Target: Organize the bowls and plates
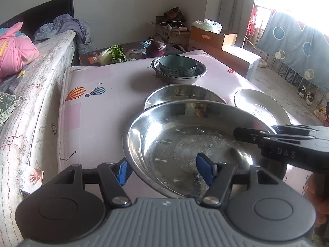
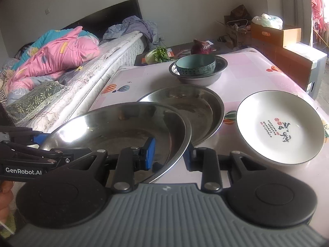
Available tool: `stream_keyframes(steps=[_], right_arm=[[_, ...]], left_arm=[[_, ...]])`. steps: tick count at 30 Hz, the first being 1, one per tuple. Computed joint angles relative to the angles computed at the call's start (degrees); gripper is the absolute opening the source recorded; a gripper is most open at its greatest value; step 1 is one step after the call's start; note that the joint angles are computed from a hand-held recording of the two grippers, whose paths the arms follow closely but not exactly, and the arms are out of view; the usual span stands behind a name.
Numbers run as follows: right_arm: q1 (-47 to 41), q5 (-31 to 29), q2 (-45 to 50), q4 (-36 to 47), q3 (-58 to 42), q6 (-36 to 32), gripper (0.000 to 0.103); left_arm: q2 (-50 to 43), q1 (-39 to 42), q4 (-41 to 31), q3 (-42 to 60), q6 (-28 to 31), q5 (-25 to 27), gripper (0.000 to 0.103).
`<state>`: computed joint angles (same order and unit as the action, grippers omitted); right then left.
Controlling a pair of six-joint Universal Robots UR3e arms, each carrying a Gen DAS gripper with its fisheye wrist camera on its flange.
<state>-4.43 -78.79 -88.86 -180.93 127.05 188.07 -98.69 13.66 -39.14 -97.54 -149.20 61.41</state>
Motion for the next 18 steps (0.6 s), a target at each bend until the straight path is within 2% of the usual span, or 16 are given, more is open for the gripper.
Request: stream_keyframes(steps=[8,18], right_arm=[[-5.89,3.21,6.82,3.32,-6.46,-0.27,0.029],[-7.53,3.44,15.28,7.17,-15.39,-1.66,0.029]], left_arm=[[-14.69,-6.78,-3.78,17.96,-4.63,3.61,0.066],[-24.88,-10.0,-9.63,31.48,-6.0,6.43,0.066]])
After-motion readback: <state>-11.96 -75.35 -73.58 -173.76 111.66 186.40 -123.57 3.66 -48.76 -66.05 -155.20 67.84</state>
